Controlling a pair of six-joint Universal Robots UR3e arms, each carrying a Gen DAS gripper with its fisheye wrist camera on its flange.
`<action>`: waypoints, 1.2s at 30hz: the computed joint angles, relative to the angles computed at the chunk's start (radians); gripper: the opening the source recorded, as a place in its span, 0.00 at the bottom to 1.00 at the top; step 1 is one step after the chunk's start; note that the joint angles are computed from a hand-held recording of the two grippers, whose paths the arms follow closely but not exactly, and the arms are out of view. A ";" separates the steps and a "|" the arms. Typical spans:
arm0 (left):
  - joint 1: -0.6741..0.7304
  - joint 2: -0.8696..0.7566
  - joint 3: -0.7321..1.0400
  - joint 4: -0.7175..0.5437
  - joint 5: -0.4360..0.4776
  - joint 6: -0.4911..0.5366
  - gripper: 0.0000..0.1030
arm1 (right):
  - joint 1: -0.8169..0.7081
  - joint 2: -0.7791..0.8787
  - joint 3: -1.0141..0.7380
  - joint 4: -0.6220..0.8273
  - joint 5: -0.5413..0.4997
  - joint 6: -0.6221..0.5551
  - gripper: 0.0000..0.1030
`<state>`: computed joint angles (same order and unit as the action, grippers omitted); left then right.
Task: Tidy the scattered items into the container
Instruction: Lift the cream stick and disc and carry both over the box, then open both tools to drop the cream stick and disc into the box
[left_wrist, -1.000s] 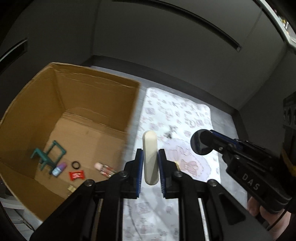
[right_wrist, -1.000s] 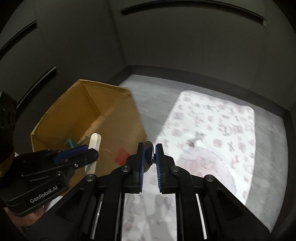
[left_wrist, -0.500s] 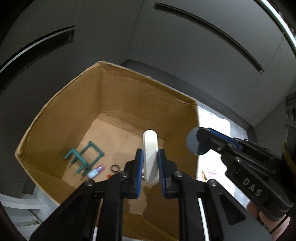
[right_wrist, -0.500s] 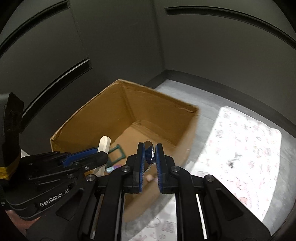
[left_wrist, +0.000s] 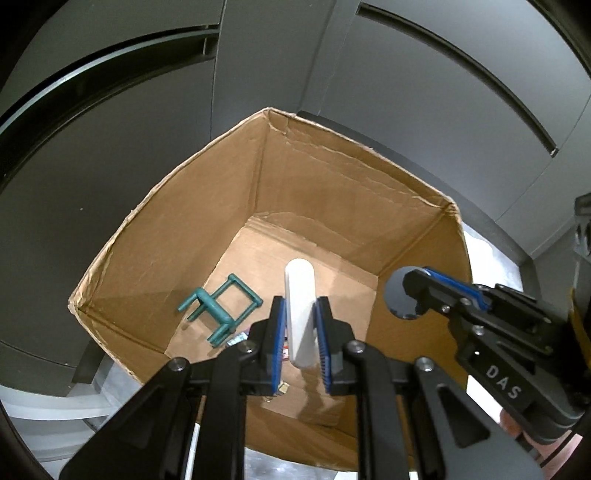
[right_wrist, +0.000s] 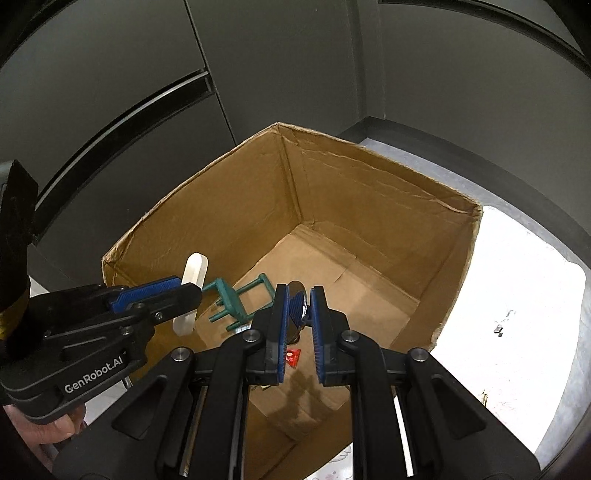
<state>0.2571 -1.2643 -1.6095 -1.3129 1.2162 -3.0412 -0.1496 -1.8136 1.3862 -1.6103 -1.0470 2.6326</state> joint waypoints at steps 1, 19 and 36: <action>0.002 0.000 -0.002 0.000 0.001 0.002 0.16 | 0.002 0.004 0.003 -0.008 -0.001 0.002 0.11; 0.003 0.011 -0.023 -0.020 0.000 -0.009 0.16 | -0.018 0.002 0.014 0.028 0.012 -0.035 0.11; -0.016 0.015 -0.029 -0.001 0.038 -0.047 0.63 | -0.064 -0.031 0.018 0.034 0.029 -0.044 0.48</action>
<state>0.2413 -1.2498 -1.6383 -1.3141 1.2542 -3.0879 -0.2134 -1.8447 1.4039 -1.5762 -1.0177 2.5890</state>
